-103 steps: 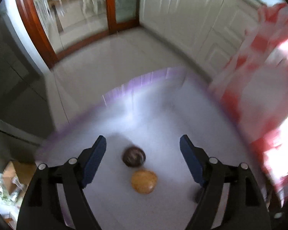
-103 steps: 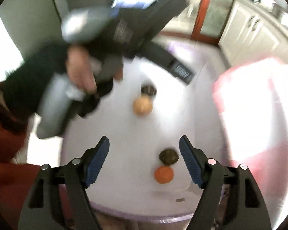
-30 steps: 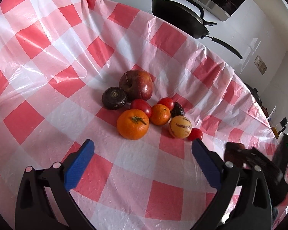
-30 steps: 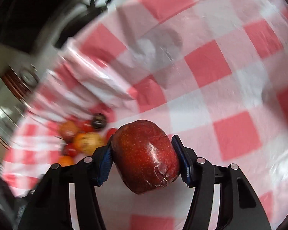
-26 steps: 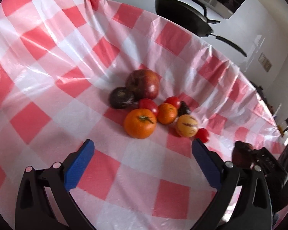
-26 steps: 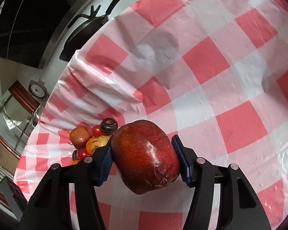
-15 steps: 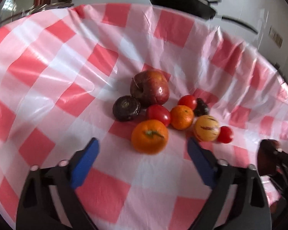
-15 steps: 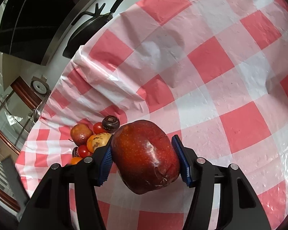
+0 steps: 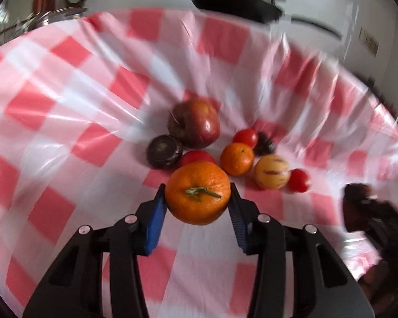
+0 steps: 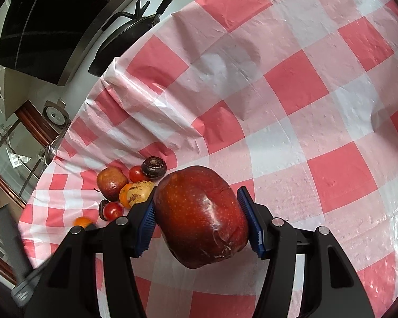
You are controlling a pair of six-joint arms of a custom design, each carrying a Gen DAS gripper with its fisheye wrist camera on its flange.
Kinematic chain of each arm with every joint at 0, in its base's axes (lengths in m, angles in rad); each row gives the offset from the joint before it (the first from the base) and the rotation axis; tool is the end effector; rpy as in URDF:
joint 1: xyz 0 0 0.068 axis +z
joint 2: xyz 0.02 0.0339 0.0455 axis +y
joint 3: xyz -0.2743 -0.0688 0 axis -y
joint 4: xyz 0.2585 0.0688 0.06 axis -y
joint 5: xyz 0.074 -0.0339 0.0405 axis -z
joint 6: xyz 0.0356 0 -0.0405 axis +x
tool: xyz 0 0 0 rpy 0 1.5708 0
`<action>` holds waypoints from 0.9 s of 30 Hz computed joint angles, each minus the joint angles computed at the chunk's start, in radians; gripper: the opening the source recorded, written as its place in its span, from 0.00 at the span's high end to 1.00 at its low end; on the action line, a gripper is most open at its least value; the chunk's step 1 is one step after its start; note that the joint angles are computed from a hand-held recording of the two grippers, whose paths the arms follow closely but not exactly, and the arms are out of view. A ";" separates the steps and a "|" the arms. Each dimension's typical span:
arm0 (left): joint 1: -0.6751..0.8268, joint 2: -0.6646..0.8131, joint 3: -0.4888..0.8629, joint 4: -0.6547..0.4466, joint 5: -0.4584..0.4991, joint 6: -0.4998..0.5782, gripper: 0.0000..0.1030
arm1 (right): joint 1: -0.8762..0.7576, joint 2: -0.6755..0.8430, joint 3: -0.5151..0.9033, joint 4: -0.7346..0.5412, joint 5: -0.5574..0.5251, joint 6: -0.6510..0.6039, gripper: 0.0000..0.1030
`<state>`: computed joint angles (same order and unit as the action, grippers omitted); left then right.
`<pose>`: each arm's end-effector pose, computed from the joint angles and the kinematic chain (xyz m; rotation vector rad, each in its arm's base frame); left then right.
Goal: Organize fruits
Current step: 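Lift the apple and orange and carry both tools over the white box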
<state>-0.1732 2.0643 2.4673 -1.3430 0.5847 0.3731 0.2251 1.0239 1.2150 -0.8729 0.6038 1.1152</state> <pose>0.4156 -0.0927 0.4279 0.8705 2.2374 -0.6377 0.1994 0.0249 0.3907 1.1825 1.7573 0.1084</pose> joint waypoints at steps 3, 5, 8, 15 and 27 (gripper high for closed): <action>0.078 -0.097 -0.126 0.001 0.102 0.020 0.56 | -0.009 -0.006 -0.006 0.004 -0.010 0.004 0.44; 0.119 -0.177 -0.252 0.045 0.138 0.042 0.56 | -0.010 -0.007 -0.009 0.008 -0.013 -0.001 0.44; 0.143 -0.216 -0.316 0.044 0.146 0.072 0.56 | -0.005 0.003 -0.001 0.001 -0.006 -0.008 0.44; 0.143 -0.184 -0.275 0.063 0.139 0.047 0.56 | 0.020 0.042 0.037 -0.043 0.036 -0.005 0.44; 0.307 -0.144 -0.179 -0.048 0.236 0.086 0.56 | 0.416 0.216 0.263 -0.453 0.350 0.429 0.44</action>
<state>0.1339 1.9205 2.2888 -1.3908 0.8204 0.4586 0.6412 1.2395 1.4780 -1.3254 0.9541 1.5441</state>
